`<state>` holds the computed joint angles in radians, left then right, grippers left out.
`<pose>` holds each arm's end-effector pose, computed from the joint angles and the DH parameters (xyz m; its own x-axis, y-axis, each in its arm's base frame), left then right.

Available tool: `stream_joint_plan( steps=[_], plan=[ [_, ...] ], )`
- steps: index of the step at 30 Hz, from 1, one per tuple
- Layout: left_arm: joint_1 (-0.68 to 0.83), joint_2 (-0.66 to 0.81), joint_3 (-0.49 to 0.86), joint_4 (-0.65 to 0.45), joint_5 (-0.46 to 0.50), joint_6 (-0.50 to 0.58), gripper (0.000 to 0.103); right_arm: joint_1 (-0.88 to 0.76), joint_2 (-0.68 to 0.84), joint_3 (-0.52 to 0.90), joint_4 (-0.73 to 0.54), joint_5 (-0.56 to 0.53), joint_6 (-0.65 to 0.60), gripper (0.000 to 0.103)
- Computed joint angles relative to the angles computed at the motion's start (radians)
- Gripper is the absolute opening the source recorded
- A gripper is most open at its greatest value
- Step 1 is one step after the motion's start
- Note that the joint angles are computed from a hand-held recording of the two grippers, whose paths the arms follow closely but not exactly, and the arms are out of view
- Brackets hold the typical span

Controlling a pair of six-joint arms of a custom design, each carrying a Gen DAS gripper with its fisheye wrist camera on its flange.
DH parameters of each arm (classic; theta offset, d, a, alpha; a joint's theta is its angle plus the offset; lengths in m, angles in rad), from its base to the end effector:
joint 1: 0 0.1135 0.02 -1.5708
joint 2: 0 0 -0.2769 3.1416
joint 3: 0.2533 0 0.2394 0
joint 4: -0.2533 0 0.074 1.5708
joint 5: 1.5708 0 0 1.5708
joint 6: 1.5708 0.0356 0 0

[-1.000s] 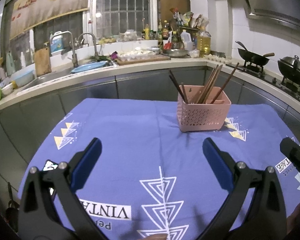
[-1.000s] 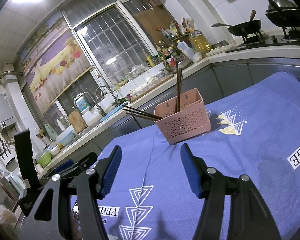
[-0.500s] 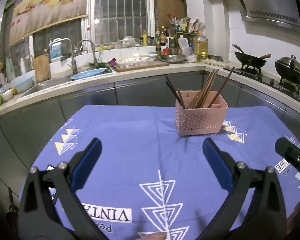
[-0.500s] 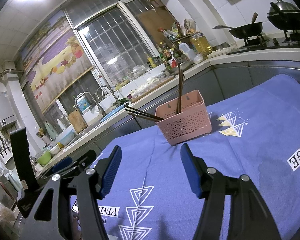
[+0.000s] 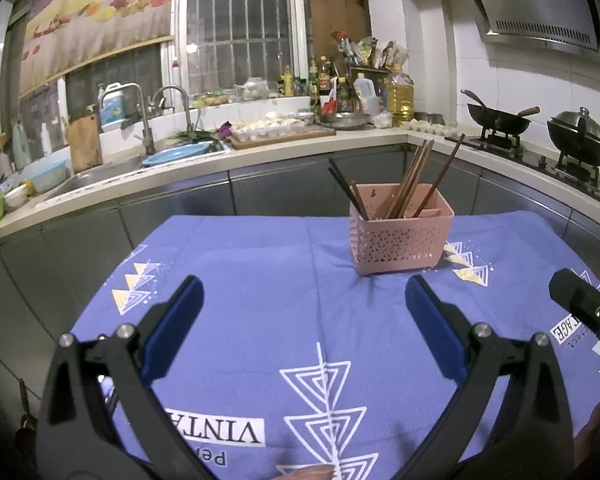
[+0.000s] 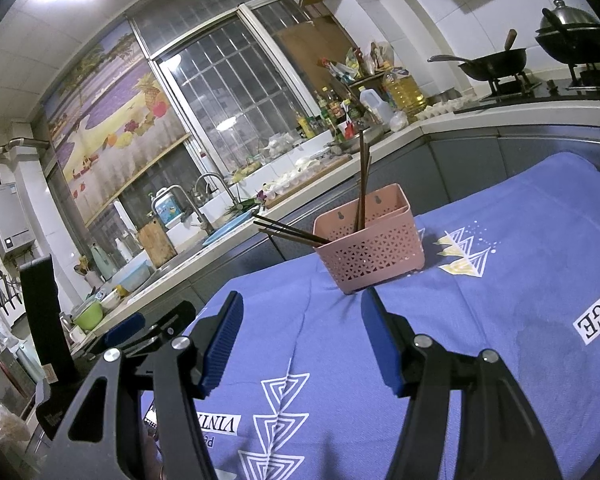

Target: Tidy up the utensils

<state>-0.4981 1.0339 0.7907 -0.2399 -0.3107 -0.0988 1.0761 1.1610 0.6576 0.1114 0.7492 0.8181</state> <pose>0.1926 -0.0923 0.3037 -0.4275 0.1256 -0.8953 0.1757 0.9830 0.0540 0.1325 0.1945 0.2700 -0.3762 0.4282 -0.8217 -0.1039 0.8617 0.4966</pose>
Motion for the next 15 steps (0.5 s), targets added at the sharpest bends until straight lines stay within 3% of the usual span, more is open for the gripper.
stream_joint_plan(
  steps=[15],
  plan=[
    [-0.016, -0.022, -0.022, 0.020, -0.009, 0.015, 0.097, -0.002, -0.004, -0.004, 0.004, -0.002, -0.008, 0.062]
  ],
)
